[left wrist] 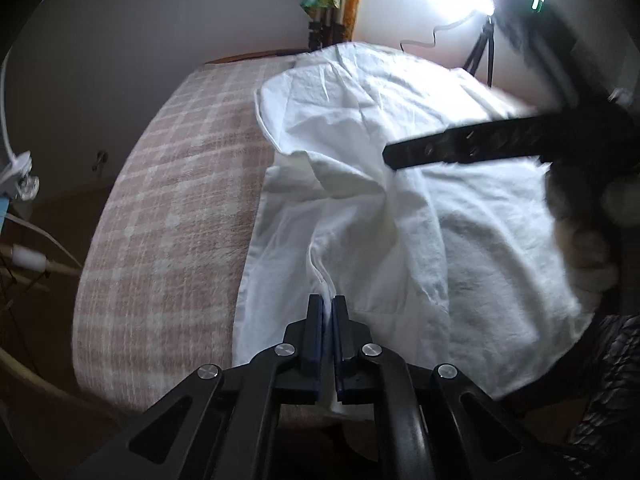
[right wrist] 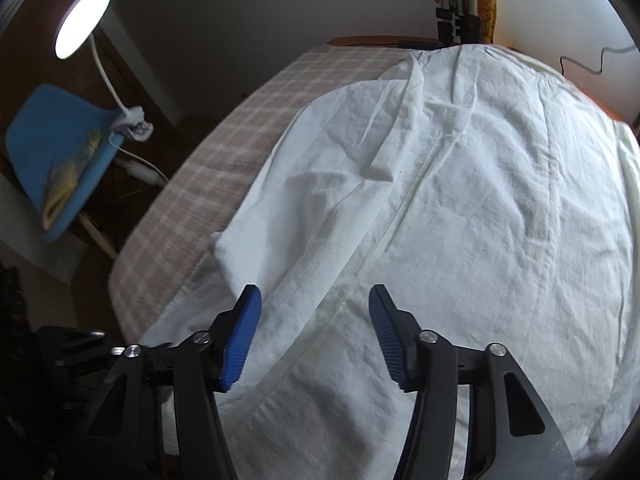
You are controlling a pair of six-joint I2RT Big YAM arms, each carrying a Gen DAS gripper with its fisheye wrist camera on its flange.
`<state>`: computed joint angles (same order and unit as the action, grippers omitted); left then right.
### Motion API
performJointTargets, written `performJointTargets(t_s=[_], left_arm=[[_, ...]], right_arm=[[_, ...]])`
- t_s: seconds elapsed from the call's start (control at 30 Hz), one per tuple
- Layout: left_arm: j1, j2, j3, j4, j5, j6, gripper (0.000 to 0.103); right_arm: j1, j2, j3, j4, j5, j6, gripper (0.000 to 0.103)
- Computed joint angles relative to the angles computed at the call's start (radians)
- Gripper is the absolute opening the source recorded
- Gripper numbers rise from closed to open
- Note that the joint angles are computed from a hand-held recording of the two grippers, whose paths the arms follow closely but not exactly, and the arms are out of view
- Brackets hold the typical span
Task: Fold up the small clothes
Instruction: 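Lift the grasped side with the left tool and fold it over the back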
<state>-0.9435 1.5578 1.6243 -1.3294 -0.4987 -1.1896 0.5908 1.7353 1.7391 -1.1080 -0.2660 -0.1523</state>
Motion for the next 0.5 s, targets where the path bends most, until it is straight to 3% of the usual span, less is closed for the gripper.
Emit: performJointTargets(t_s=[0.13,0.17,0.2,0.27,0.33,0.37,0.4,0.47,0.5], left_arm=[[-0.051,0.011,0.069,-0.151,-0.122,-0.066,0.001],[-0.054,0.01,0.069,-0.162,-0.123,-0.074,0.001],[-0.05,-0.01,0.039,-0.122,-0.094,-0.065,0.001],[-0.034,-0.011,0.017,-0.108,-0.036,-0.077,0.005],[-0.025,-0.001,0.014,-0.12,-0.016,-0.075,0.021],[-0.024,0.003,0.02,-0.132,-0.015,-0.082,0.04],[-0.026,-0.001,0.019,-0.13,-0.027,-0.088,0.048],[-0.028,-0.006,0.023,-0.144,-0.059,-0.096,0.051],[-0.028,-0.009,0.023,-0.154,-0.075,-0.105,0.058]], right_arm=[[0.011,-0.01,-0.003,0.017,0.09,-0.033,0.054],[0.013,-0.013,-0.007,0.026,0.112,-0.041,0.054],[0.019,-0.021,-0.014,0.042,0.149,-0.056,0.054],[0.023,-0.032,-0.023,0.066,0.161,-0.071,0.054],[0.028,-0.049,-0.04,0.094,0.138,-0.081,0.054],[0.032,-0.056,-0.047,0.104,0.125,-0.088,0.054],[0.039,-0.065,-0.058,0.114,0.107,-0.107,0.054],[0.054,-0.076,-0.078,0.123,0.098,-0.138,0.054],[0.061,-0.072,-0.08,0.119,0.101,-0.151,0.054]])
